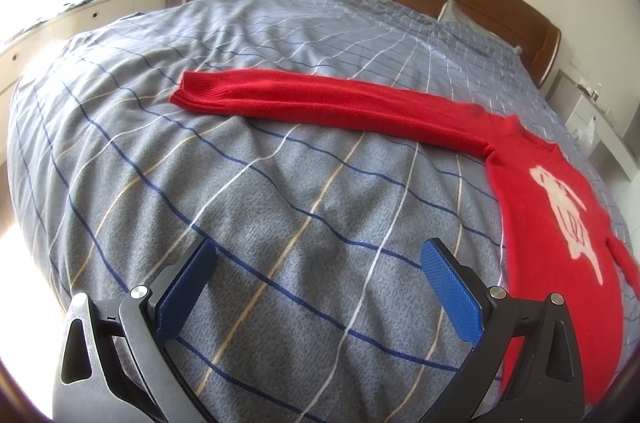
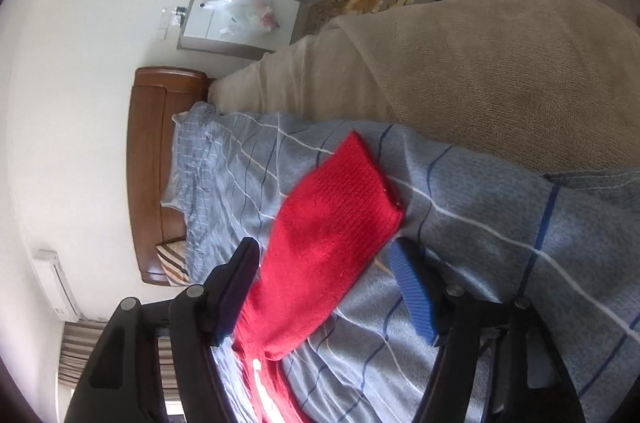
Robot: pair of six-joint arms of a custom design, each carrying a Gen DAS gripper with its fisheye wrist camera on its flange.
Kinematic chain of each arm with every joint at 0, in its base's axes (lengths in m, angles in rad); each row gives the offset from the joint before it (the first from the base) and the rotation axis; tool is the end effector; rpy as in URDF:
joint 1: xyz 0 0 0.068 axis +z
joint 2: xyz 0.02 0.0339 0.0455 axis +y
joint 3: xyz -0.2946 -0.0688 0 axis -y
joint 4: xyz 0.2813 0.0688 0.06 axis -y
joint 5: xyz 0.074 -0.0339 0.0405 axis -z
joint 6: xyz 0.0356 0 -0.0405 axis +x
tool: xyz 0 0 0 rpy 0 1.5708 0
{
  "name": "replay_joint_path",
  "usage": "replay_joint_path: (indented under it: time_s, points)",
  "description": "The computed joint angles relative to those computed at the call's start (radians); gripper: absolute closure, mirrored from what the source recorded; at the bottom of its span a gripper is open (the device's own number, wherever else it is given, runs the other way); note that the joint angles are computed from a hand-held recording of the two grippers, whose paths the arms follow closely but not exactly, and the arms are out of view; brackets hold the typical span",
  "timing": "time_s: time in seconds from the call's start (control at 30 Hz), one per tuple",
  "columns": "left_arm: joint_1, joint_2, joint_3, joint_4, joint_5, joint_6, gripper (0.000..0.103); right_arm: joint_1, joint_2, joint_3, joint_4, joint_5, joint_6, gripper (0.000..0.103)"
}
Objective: Fold small clothes
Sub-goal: 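Grasp the red sleeve cuff with the right tool, then fold the held sleeve across the sweater body with the right tool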
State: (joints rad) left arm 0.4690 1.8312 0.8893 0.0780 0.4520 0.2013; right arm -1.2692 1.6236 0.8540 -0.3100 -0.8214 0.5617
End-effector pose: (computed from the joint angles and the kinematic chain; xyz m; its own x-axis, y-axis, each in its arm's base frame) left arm 0.3448 0.1573 0.1254 -0.6953 -0.1507 -0.7028 -0.0148 0.9806 -0.1955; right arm 0.1216 -0.3032 0.1684 0.0701 0.9960 -0.0554 0.6032 0.0019 0.7976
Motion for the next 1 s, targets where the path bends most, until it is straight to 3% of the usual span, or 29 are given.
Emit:
replay_joint_path:
  time_s: [0.07,0.13,0.2,0.3,0.33,0.4,0.43,0.47,0.57,0.67,0.8,0.9,1.0]
  points:
    - [-0.007,-0.003,-0.007,0.011,-0.008,0.0,0.001,0.023,0.033,0.063,-0.113,0.063,-0.062,0.035]
    - [-0.009,-0.007,-0.014,0.017,-0.011,0.003,0.001,0.037,0.081,0.081,-0.114,0.095,-0.06,0.035]
    - [-0.012,-0.012,-0.021,0.019,-0.016,0.011,0.001,0.038,0.103,0.051,-0.004,0.098,-0.02,0.035]
    - [-0.009,-0.018,-0.025,0.017,-0.011,0.014,0.001,0.018,0.114,-0.038,0.282,0.019,0.097,0.036]
    - [-0.009,-0.018,-0.025,0.017,-0.012,0.012,0.001,0.014,0.12,-0.057,0.341,-0.009,0.12,0.042]
    - [-0.008,-0.017,-0.022,0.01,-0.011,0.002,0.001,0.014,0.131,-0.058,0.366,-0.019,0.109,0.066]
    - [-0.008,-0.016,-0.02,0.007,-0.01,-0.002,0.001,0.018,0.133,-0.049,0.352,-0.006,0.093,0.086]
    - [-0.007,-0.017,-0.021,0.005,-0.007,-0.006,0.001,0.022,0.122,-0.044,0.328,0.018,0.08,0.095]
    - [0.0,-0.022,-0.024,0.008,0.009,-0.015,0.001,0.073,0.021,-0.048,0.325,0.05,0.067,0.095]
    - [0.001,-0.02,-0.021,0.006,0.012,-0.016,0.001,0.213,-0.125,-0.028,0.276,0.084,0.037,0.095]
    - [0.011,-0.019,-0.012,-0.007,0.037,-0.022,0.001,0.542,-0.229,0.043,0.273,0.193,0.086,0.095]
    - [0.024,-0.012,-0.001,-0.018,0.06,-0.031,0.001,0.826,-0.181,0.138,0.287,0.327,0.115,0.095]
    - [0.03,-0.005,0.009,-0.026,0.072,-0.038,0.001,1.075,-0.04,0.278,0.27,0.477,0.097,0.095]
